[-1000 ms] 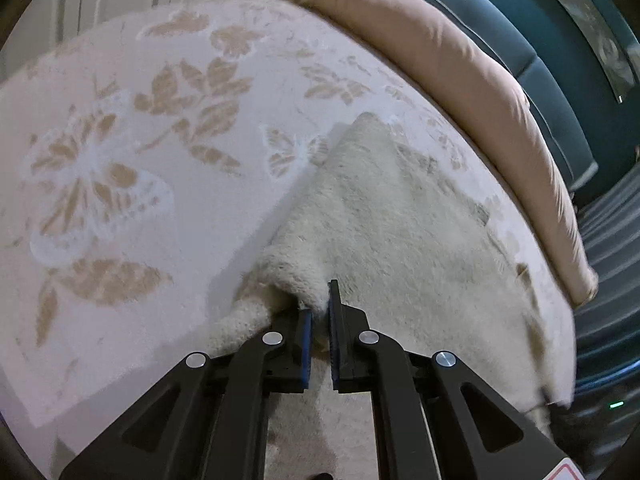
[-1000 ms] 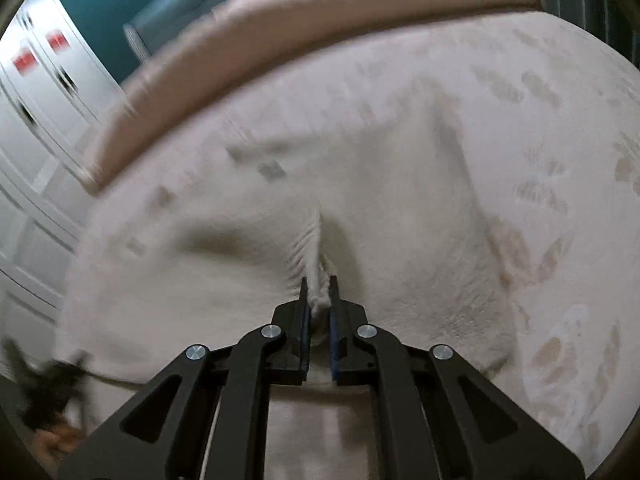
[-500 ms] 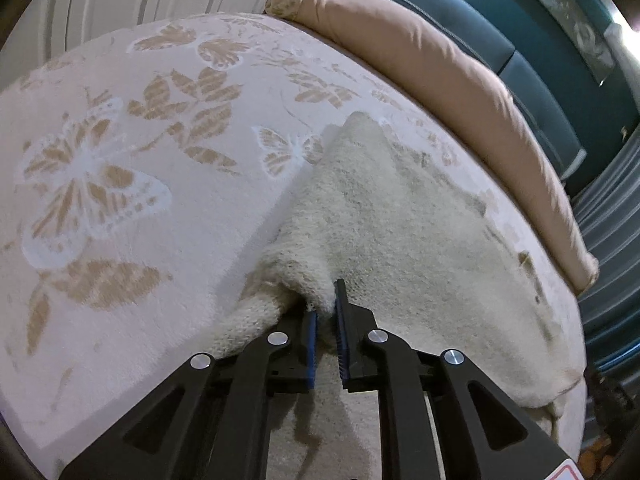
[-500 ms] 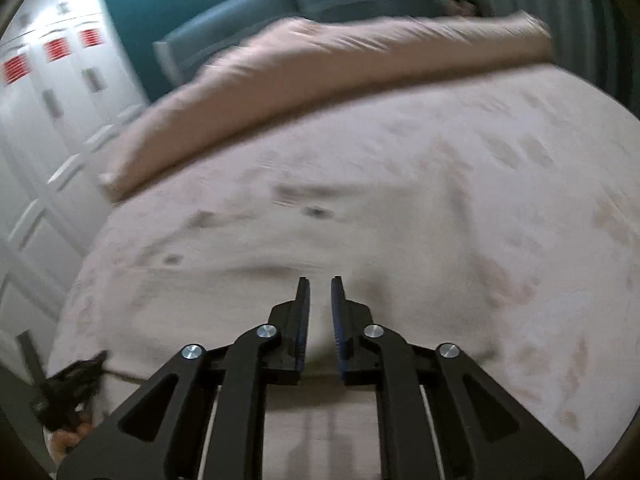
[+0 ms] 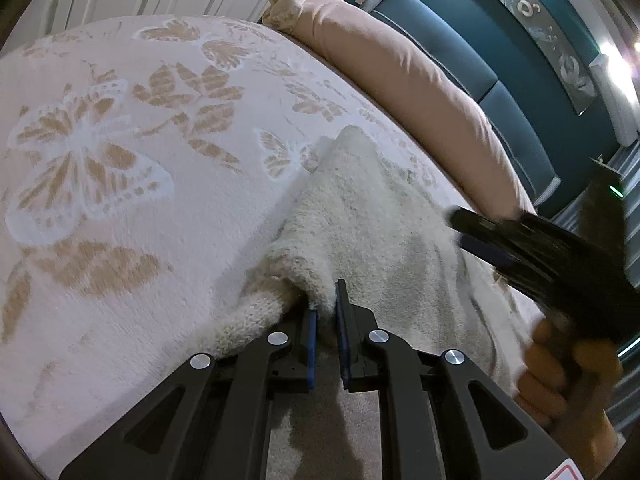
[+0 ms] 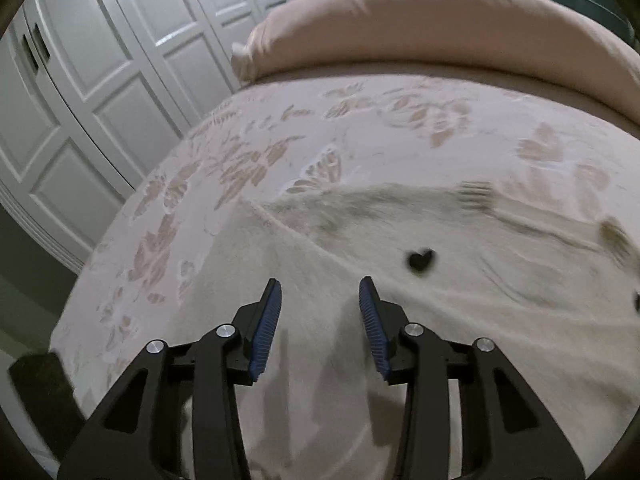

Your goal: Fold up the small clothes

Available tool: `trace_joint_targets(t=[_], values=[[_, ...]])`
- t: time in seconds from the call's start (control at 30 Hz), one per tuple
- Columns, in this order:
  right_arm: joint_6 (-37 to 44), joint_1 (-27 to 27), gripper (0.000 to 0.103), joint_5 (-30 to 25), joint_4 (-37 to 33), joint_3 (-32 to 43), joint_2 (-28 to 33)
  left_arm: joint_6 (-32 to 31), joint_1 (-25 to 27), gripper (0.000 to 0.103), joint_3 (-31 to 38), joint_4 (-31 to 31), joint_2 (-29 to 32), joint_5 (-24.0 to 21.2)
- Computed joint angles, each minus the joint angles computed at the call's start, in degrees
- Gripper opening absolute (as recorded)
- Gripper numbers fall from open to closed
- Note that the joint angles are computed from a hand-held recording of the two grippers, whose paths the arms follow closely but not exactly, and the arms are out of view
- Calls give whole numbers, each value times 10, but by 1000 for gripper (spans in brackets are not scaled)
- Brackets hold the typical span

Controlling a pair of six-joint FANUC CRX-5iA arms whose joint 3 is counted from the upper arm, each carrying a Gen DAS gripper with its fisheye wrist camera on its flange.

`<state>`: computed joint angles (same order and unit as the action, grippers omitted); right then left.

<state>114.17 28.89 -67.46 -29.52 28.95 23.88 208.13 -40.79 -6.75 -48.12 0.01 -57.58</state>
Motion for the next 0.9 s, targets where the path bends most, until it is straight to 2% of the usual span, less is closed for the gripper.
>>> trace_joint_targets(t=[0.03,0.1,0.17,0.2,0.37,0.4,0.47,0.53,0.63,0.7,0.8,0.87,0.9], values=[[-1,6,48,-4,6,7,10,2,-2,12,0,-3,1,-1],[-7,26,47,11,36,6,21,6,-5,12,1,-9,3,-2],[5,46,13,32,78,-5,24,8,-7,12,2,-13,4,-4],[14,46,7,33,76,-3,24,10,-8,12,1,-15,4,-4],[22,26,5,58,17,9,7,18,-14,12,0,-26,6,-4],[12,30,5,65,31,8,13,17,-14,12,1,-26,6,-4],[-26,58,5,55,114,12,49,10,-12,13,3,-22,9,-5],[-32,62,7,66,120,5,41,8,-11,13,3,-22,8,-5],[-33,30,10,33,48,21,22,9,-12,13,3,-22,8,-6],[-17,-9,14,56,2,-21,-27,9,-14,13,4,-23,9,-8],[-23,-72,34,69,-20,-64,-69,8,-14,13,5,-22,10,-9],[-65,-116,47,112,14,-121,-104,8,-14,13,6,-22,11,-10],[-87,-131,49,129,38,-142,-116,7,-14,13,6,-21,11,-10]])
